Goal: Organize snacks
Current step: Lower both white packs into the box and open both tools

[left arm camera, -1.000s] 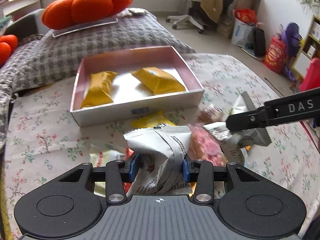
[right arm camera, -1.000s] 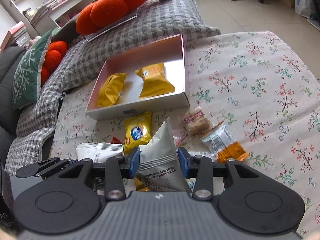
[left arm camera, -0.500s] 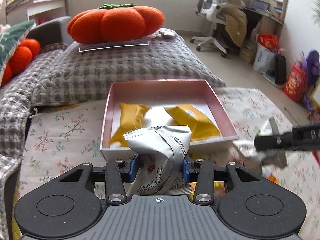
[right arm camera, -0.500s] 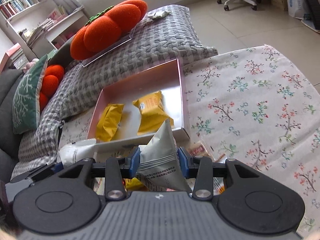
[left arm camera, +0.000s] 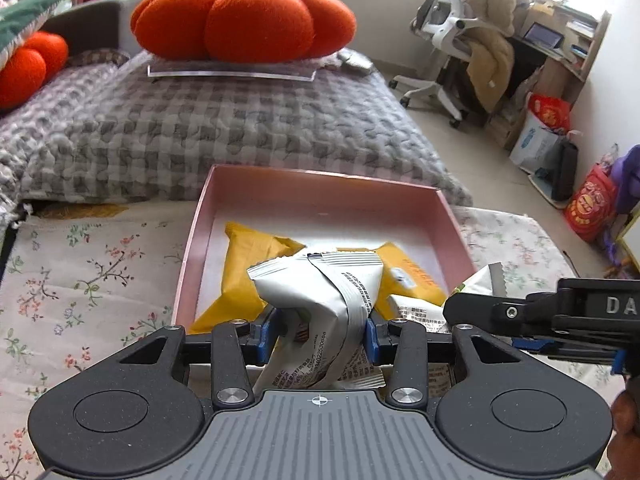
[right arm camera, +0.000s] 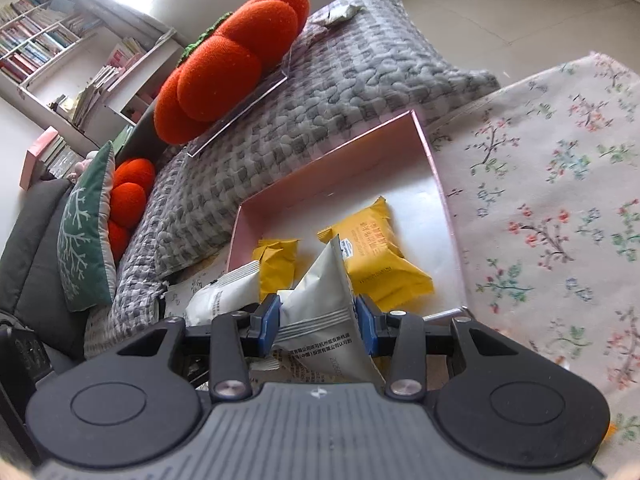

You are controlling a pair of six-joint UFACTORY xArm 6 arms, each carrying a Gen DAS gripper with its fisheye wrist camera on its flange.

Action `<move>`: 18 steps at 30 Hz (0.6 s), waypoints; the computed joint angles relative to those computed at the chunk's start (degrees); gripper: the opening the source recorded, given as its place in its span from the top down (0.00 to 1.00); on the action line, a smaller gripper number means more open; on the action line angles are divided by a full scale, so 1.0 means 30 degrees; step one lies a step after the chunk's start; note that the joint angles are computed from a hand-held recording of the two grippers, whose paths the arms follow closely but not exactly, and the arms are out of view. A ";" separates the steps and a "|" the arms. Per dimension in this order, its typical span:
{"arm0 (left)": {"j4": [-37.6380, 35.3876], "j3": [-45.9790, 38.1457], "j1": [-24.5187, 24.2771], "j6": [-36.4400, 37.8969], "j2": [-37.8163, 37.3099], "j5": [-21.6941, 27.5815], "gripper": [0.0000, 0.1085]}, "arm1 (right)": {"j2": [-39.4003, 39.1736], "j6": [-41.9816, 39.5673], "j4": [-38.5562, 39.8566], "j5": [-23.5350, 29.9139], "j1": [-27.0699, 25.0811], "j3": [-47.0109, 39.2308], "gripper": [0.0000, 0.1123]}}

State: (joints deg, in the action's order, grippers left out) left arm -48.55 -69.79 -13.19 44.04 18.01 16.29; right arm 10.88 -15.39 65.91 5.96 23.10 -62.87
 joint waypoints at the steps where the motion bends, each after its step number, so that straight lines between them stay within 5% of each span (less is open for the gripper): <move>1: 0.0004 -0.0251 0.0081 -0.0177 0.0253 0.0177 0.64 | 0.0219 -0.0242 0.0364 0.0102 -0.0020 -0.0257 0.67; 9: -0.0718 -0.1835 0.0168 -0.0232 0.1919 0.0204 0.63 | 0.2046 0.0945 -0.1085 0.0025 -0.0067 -0.1910 0.66; 18: -0.2205 -0.2578 0.0001 0.0313 0.2625 -0.0662 0.59 | 0.3446 0.1898 -0.2617 -0.2407 0.0300 -0.2693 0.65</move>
State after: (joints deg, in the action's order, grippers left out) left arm -55.17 -77.53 -13.19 44.97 25.89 14.31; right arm 21.22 -9.69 58.06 -1.26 24.00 -70.95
